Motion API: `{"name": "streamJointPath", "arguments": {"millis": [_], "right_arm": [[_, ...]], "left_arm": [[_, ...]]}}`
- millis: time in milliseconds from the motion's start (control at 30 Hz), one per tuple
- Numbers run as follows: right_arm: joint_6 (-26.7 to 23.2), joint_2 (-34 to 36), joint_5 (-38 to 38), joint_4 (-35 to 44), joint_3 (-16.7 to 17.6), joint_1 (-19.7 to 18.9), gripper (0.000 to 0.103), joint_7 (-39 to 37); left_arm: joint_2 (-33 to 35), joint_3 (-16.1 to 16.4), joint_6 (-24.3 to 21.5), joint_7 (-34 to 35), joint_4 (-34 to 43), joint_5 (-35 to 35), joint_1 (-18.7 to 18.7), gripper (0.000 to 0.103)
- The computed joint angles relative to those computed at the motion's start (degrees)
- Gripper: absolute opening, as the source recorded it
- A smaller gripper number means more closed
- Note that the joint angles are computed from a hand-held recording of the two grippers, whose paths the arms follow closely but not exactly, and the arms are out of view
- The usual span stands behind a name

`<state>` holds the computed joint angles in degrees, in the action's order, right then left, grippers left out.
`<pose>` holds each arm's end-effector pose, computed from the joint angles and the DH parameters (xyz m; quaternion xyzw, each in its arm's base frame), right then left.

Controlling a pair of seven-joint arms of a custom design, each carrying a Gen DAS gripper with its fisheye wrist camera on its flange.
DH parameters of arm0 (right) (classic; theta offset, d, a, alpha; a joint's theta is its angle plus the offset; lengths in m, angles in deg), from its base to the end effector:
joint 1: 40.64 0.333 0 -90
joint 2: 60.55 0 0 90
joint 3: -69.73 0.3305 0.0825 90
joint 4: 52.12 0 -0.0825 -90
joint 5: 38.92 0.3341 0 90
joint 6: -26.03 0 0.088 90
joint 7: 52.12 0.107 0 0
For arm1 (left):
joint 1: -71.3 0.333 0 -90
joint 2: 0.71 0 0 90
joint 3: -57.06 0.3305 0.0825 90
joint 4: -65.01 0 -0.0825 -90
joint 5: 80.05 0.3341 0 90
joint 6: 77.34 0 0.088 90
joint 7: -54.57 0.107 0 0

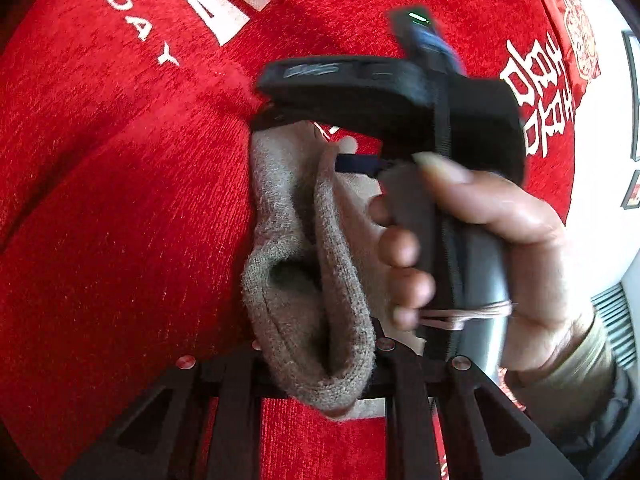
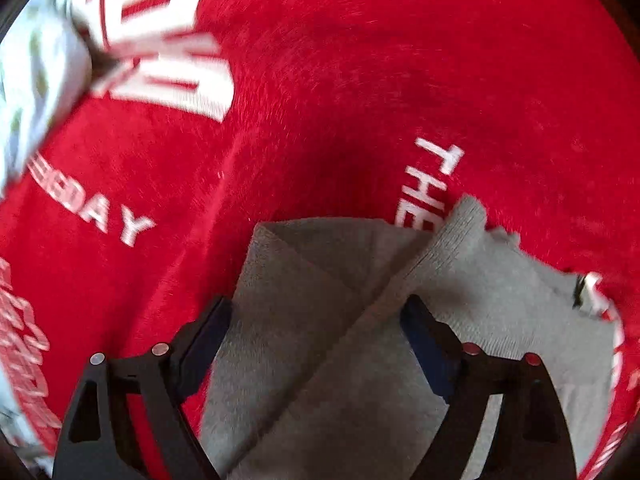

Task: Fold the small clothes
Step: 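Grasp one end of the folded sweater with the left tool, then grasp the other sweater end with the right tool while the left tool holds its end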

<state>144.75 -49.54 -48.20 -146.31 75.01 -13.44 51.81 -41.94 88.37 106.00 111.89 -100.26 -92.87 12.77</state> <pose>0.5121 0.3104 0.5512 -0.8206 0.5553 -0.1055 0.0848 0.3087 -0.1101 0.4945 0.7304 -0.4893 0.4645 0.1064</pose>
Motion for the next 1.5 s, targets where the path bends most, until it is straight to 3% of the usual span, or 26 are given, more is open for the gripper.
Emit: {"name": "streamJointPath", "arguments": {"millis": [67,100,133,233,400,533,633,800,867,1133,1500], "right_arm": [[1.26,-0.13,-3.84,-1.01,0.26,1.21,0.080,-0.41],[1.89,-0.54,-4.43,-1.48,0.21,1.34,0.067,-0.15],[1.81,-0.79,-5.09,-1.58,0.02,1.37,0.047,0.58],[3.00,-2.71,-1.43,-3.20,-0.28,-0.69,0.027,-0.97],[7.66,-6.95,7.60,-7.62,0.01,-4.01,0.025,-5.19],[8.54,-8.31,15.33,-8.10,-0.25,-6.38,0.025,-8.33],[8.41,-8.53,19.72,-7.34,-0.73,-7.99,0.025,-10.93],[8.14,-11.71,25.29,-9.09,-1.42,-10.07,0.025,-14.10],[7.91,-13.25,26.98,-10.07,-1.81,-10.88,0.025,-15.68],[6.58,-17.07,32.70,-12.02,-3.64,-13.84,0.025,-20.04],[2.60,-20.16,39.33,-12.01,-6.95,-18.19,0.025,-25.61]], "left_arm": [[0.77,-1.24,-0.73,-0.18,0.57,0.26,1.12,0.021],[1.04,-1.92,-1.06,-0.21,0.76,0.33,1.74,0.021],[1.44,-2.94,-1.42,-0.24,1.01,0.45,2.70,0.021],[2.93,-7.71,-3.33,-0.42,2.05,1.18,7.24,0.021],[3.58,-12.55,-6.01,0.54,4.00,0.70,10.32,0.021],[3.94,-17.56,-8.33,1.15,6.44,0.62,14.26,0.021],[4.39,-18.63,-8.75,2.18,7.53,-0.44,14.66,0.021],[3.63,-17.07,-7.83,3.52,7.38,-3.82,11.48,0.021],[3.18,-18.24,-8.98,3.27,7.59,-3.99,12.44,0.021],[5.06,-27.75,-16.88,1.79,13.31,-1.94,20.25,0.021],[10.19,-37.95,-24.85,0.30,23.17,2.08,26.82,0.021]]}}
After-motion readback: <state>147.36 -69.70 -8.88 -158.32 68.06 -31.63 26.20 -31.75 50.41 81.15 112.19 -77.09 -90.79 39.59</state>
